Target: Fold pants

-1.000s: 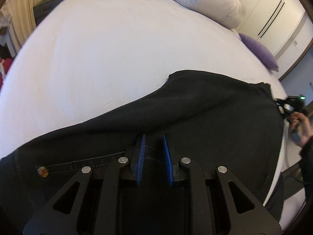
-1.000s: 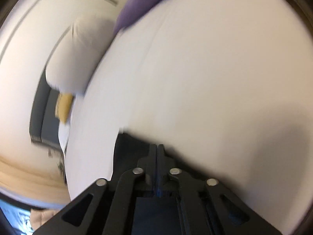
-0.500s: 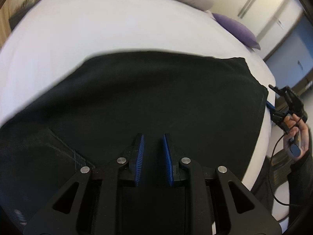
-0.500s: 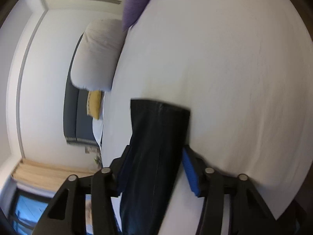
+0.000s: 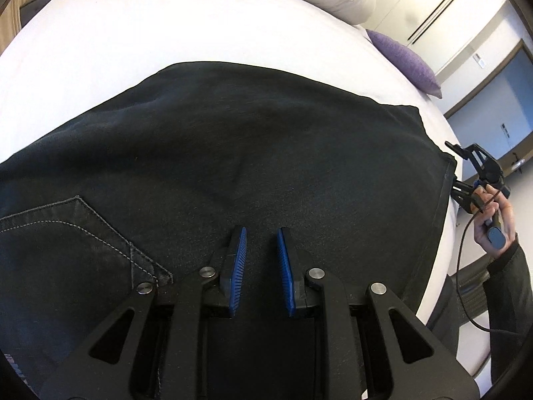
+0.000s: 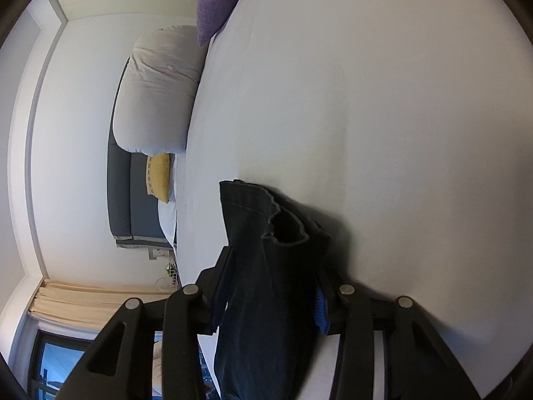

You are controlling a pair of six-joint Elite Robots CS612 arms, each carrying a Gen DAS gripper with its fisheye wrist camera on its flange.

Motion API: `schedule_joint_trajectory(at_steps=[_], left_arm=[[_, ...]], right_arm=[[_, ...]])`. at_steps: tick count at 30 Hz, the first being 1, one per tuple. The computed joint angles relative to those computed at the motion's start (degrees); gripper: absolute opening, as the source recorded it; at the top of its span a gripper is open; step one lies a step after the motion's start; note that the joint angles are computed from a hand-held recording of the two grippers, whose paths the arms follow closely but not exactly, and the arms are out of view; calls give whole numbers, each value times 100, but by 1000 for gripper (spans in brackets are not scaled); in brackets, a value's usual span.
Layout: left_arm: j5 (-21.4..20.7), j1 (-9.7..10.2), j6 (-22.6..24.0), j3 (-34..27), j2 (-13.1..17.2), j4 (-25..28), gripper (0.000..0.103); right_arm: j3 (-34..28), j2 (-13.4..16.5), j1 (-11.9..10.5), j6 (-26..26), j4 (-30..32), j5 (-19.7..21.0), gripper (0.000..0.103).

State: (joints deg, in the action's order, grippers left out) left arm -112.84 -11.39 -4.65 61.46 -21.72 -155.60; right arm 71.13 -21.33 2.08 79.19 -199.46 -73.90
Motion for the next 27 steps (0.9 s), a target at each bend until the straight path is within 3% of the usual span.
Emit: schedule_joint_trajectory(at_steps=[3,4,5,11,15,23,27], left_arm=[[15,13,25,-5,-6,5,19],[21,12,31,3,-13,0,19],[11,21,35,6,-18,3,19],[-132,102,15,50,-44,-6,19],[-306,150,-97,0,-3,10,19],[-461,187,-237,-44,48,-52,19],[-510,204,-302,-49,65,-103,19]], right_arm=[[-108,128,-59,120,-168,145,30],[-119,168,-83,258,-194,191,14],[-139,225,-107,405,-315,258,8],[-209,317,-97,348,-660,200,9],[-180,204,-62,-36,-287,-10,9],[-326,-239,250,-2049,1301,-853,8],[-809,-368,767,-4172,2386,-1408,8]])
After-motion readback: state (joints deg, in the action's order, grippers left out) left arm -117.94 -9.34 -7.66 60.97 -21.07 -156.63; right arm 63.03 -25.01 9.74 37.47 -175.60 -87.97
